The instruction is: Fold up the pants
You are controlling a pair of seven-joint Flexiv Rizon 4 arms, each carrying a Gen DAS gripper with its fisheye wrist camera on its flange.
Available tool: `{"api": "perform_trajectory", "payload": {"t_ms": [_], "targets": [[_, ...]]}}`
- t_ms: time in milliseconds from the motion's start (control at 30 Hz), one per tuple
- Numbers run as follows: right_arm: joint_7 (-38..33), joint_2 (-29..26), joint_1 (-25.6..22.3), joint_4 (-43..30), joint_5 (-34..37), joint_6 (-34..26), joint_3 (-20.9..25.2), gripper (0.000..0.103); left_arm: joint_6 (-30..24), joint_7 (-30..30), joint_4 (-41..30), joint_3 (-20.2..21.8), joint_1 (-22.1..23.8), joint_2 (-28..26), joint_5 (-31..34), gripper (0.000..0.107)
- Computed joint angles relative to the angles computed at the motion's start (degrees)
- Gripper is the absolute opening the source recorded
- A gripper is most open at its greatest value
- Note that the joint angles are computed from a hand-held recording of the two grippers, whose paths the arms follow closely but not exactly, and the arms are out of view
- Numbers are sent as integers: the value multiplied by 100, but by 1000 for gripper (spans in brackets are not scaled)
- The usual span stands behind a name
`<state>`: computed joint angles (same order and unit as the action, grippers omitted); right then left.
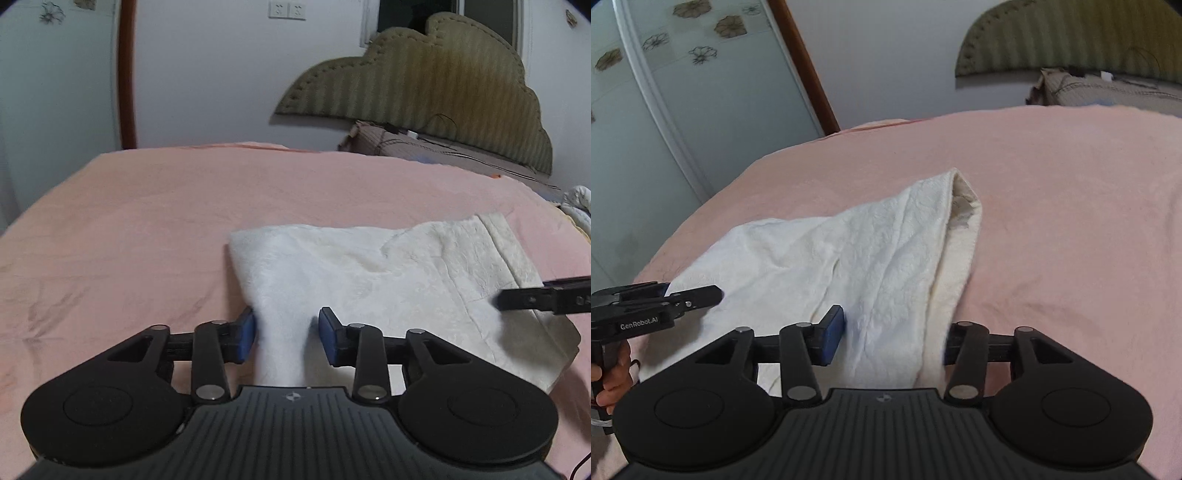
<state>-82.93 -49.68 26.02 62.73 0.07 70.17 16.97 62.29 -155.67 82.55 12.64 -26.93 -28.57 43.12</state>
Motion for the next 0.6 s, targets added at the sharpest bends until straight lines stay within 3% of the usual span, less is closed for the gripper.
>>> {"api": "perform_trajectory", "payload": {"t_ms": [67, 100, 133, 200, 267, 300, 367, 467, 567, 600], "targets": [[413, 472, 256, 738, -196, 394, -535, 49, -330, -327, 116, 190, -342, 203, 377, 55], [553, 703, 383, 1150, -336, 757, -739, 49, -573, -481, 170, 208, -478, 303, 553, 69], [544, 901, 414, 1529, -443, 1100, -794, 49, -798, -613, 208, 200, -586, 377, 711, 79], [307, 1157, 299, 2027, -616, 1482, -566, 52, -1301, -683, 224, 120, -778, 445, 990, 84], [440, 1288, 533, 2303, -988, 1422, -850, 60, -1755, -218, 128, -92, -727, 385, 982, 86], [715, 1328, 834, 2402, -1292, 1258, -1272, 60, -2000, -108, 52, -169, -734, 366, 1019, 86], [1318, 1420, 1270, 2621, -1579, 1183, -1850, 61, -2349, -415, 101, -236, -895, 519, 1283, 83], [1956, 1754, 1575, 3205, -1715, 1919, -2176, 62, -2447, -1051, 357, -387, -1033, 854, 1587, 85], [2463, 2108, 2249, 3855, -1897, 2718, -2957, 82, -2370, -1285, 587, -677, -920, 1091, 1389, 89], [2534, 2213, 2519, 4046, -1899, 2899, -3238, 82, -2332, -1338, 650, -775, -877, 1139, 1335, 89]]}}
